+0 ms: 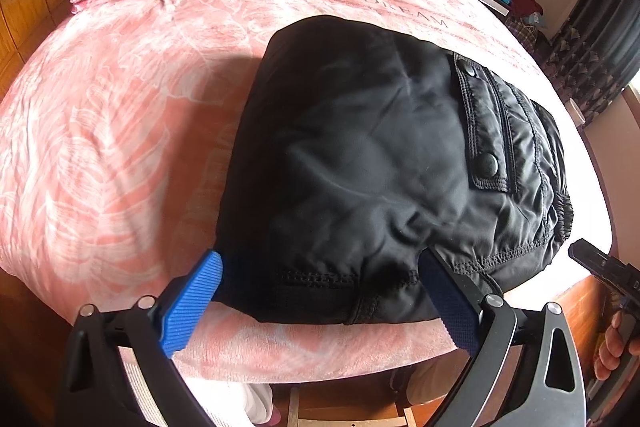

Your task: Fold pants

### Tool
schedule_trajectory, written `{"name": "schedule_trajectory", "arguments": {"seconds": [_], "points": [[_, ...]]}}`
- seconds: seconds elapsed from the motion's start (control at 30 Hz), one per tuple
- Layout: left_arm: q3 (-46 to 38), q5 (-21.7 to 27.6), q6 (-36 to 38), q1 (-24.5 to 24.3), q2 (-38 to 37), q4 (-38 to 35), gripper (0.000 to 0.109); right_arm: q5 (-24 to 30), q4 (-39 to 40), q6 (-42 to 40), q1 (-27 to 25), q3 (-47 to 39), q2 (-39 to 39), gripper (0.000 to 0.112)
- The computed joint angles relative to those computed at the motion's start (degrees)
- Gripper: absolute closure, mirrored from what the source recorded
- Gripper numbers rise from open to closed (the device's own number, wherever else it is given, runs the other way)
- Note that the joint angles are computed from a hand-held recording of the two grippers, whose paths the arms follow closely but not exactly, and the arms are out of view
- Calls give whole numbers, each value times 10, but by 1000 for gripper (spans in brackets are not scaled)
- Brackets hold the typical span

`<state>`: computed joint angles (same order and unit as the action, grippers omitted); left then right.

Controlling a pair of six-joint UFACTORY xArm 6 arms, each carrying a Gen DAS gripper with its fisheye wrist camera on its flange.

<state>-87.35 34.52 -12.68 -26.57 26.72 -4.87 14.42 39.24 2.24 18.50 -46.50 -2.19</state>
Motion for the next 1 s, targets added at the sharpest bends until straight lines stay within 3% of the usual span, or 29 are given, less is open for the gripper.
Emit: {"name": "schedule_trajectory", "arguments": {"seconds": [0.23,0.4,0.73,0.9,1.0], "points": [[20,-10,17,-9,-22,-7,9,-5,-32,10,11,-32,16,66],[10,-1,16,-12,-12,-2,9,3,-114,79,7,-51,43,66],[-1,-8,9,-18,10,32,9,9,-99,68,5,-62,71,67],[-10,9,22,-2,5,2,9,-2,2,-12,9,-48,46,58],[-7,5,25,11,-3,-13,9,-5,-43,22,1,-35,29,56]]}}
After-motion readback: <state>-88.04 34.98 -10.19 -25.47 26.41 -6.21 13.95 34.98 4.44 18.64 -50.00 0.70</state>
